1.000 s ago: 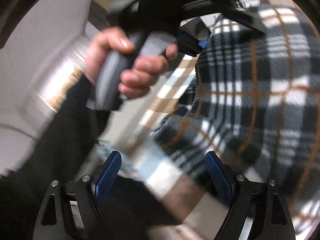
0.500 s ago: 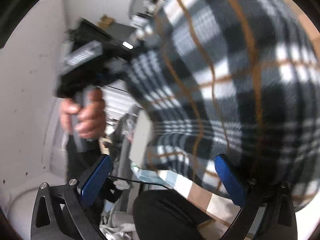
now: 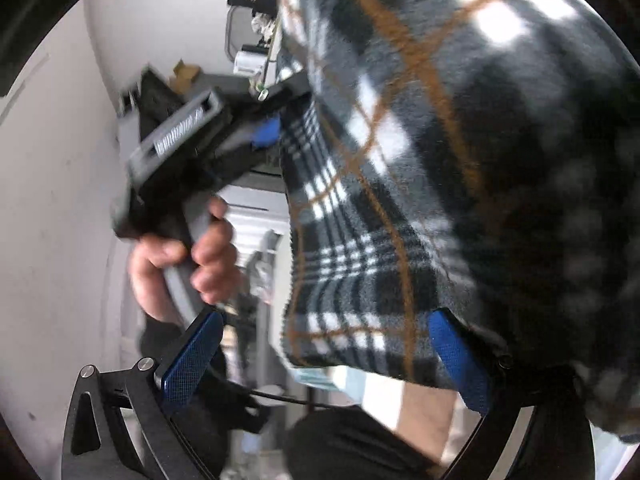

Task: Fold large clothes
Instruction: 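Carry the held jacket with both tools toward the bed edge, then lift the folded plaid jacket higher with both tools, gathering it together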

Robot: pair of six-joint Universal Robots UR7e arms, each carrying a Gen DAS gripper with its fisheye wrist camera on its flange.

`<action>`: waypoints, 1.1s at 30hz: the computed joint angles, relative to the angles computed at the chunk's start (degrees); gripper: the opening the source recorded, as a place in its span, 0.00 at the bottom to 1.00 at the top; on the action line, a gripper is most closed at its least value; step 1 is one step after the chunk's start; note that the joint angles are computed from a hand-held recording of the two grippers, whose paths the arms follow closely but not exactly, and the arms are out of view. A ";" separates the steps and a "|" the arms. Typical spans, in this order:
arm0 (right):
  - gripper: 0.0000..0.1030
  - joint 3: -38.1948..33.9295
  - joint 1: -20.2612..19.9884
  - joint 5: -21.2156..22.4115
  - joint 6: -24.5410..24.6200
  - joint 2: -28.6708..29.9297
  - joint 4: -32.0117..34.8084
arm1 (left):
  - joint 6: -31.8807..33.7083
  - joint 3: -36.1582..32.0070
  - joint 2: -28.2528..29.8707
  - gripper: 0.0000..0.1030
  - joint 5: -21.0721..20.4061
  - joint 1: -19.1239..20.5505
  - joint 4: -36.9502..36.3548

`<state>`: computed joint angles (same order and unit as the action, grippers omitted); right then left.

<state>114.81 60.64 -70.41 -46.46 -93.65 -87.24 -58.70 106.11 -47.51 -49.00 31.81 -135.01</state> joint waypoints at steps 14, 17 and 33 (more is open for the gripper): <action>1.00 -10.66 -6.95 19.38 -8.42 3.31 22.28 | 2.72 7.87 -1.48 0.55 -2.53 -12.67 -12.62; 1.00 -7.94 -7.03 18.94 -3.16 2.84 17.18 | 4.33 7.51 2.13 0.55 -4.51 -11.61 -14.93; 1.00 -2.08 17.34 -11.24 -1.55 -5.29 -31.90 | 0.49 15.21 4.92 0.59 3.64 -4.27 -25.81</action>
